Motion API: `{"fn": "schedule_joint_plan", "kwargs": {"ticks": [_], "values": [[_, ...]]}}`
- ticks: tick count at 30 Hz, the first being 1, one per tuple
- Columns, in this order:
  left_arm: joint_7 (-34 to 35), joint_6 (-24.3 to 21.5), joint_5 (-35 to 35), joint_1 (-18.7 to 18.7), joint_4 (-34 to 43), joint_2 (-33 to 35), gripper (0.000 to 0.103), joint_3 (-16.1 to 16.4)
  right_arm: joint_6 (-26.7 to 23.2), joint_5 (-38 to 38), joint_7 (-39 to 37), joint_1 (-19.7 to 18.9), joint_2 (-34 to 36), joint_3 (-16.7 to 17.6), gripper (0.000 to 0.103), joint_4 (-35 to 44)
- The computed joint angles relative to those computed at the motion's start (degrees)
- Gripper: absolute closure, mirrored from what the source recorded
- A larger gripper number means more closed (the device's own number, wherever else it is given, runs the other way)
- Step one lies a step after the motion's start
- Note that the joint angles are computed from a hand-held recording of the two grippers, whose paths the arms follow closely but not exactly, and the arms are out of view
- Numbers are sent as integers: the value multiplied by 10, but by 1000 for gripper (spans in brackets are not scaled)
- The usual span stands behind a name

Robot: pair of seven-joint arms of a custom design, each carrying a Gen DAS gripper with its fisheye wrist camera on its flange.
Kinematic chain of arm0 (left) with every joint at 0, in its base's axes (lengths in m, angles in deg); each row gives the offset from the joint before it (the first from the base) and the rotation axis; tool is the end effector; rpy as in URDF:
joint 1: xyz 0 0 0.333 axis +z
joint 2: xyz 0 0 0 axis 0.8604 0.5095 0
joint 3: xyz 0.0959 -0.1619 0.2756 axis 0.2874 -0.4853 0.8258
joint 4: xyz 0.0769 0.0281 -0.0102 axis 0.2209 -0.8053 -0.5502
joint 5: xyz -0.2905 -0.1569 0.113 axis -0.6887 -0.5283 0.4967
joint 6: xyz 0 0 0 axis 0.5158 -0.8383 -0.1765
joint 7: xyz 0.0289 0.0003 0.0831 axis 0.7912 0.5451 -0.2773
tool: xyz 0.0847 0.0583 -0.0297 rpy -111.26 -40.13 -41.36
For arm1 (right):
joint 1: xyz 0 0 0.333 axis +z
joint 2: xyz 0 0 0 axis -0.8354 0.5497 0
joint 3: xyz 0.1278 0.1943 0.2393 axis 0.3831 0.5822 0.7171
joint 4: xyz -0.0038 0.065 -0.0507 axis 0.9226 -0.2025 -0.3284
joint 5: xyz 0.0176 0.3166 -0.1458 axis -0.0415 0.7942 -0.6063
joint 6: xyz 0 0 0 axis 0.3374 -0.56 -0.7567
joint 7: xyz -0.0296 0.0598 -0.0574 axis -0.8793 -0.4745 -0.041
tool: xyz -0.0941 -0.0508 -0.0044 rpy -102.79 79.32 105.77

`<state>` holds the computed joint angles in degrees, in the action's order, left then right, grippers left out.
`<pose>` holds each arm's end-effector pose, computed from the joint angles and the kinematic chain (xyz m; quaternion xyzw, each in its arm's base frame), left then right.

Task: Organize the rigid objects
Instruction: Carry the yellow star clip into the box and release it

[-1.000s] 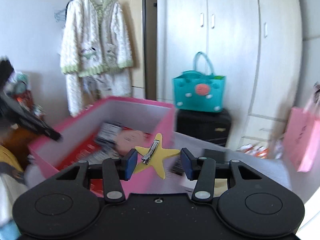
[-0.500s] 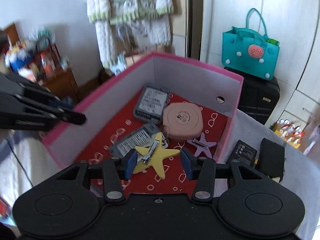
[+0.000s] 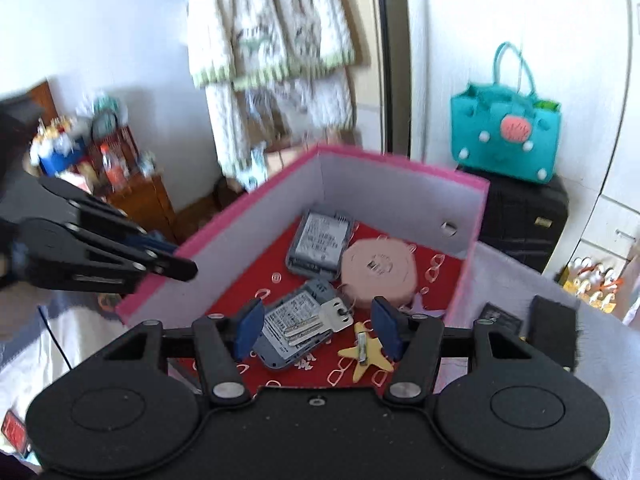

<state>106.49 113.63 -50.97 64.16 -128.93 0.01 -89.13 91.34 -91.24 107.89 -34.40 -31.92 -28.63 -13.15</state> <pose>0.7280 -0.0536 0.5301 -0.3449 0.8797 -0.3030 0.1240 0.5681 0.2664 0.5556 -0.6397 0.6222 -0.2819 0.3524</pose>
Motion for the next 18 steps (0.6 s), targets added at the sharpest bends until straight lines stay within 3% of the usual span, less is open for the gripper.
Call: {"fn": "schedule_joint_plan", "kwargs": {"ticks": [2,6,8,11,15,18], "values": [[1,3,-2,1,-5,-2,93,0,-7,-54,51,13,-30,-15,37,-28],[1,18,-5,1,-21,-10,93,0,-61,-140,132,8,-84,-1,36,-74],[9,34,-8,1,-39,-18,93,-1,-71,-141,146,-6,-108,12,35,-101],[13,48,-9,-1,-53,-25,93,0,-44,-176,204,-34,-142,25,35,-149],[10,45,-8,-1,-49,-24,93,1,19,-374,426,-84,-180,41,35,-208],[11,51,-9,-2,-55,-26,93,1,34,-436,517,-102,-187,43,35,-237]]}}
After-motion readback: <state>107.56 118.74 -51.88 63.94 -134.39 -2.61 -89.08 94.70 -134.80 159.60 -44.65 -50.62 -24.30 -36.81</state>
